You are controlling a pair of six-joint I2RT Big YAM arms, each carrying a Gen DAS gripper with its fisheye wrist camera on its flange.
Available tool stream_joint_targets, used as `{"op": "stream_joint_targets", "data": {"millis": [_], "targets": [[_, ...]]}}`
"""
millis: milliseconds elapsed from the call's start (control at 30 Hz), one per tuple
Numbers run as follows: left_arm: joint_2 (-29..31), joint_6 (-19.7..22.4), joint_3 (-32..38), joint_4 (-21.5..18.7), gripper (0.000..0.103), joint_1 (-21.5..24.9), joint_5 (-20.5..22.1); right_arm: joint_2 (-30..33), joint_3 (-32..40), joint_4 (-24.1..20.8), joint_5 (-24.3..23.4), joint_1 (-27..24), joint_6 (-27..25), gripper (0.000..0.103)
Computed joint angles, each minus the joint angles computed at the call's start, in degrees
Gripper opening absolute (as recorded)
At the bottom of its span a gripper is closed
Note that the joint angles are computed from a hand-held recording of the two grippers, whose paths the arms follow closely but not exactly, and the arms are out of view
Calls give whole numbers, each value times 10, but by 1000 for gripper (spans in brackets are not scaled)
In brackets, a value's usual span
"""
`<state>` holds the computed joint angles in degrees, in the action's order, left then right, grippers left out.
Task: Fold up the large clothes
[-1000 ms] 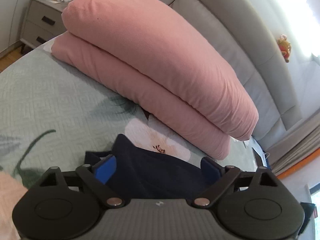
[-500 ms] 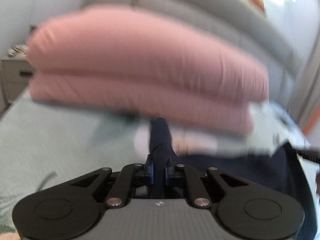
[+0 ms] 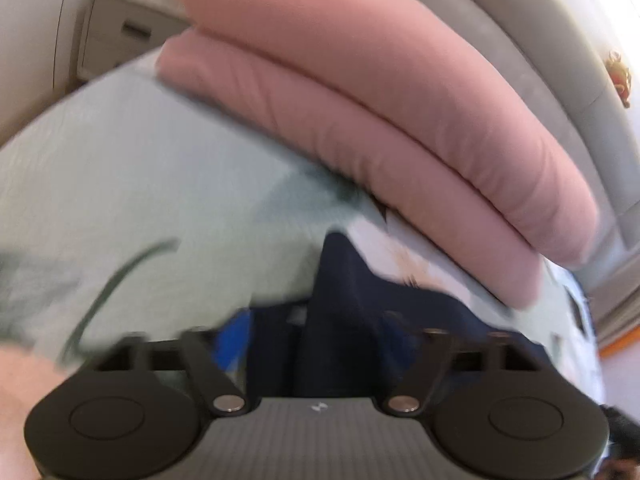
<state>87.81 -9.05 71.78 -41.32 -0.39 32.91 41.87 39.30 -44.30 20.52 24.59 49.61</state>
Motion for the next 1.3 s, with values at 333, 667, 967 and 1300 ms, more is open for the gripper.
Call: {"op": "stream_joint_targets", "data": {"millis": [333,667,967,1300], "targets": [[-136,86,-146,22,10,46,13,17,10,-108,96,158,25,11],[-154,102,-133,-57,16,69,-8,88,83,-252,200,201,150,67],[-223,134,-96,-164,73,-77,-124,183,169,-141,96,289,-27,95],[-193,137,-139,-157,77,-8,-204,208,114,-179,77,303,58,99]]}}
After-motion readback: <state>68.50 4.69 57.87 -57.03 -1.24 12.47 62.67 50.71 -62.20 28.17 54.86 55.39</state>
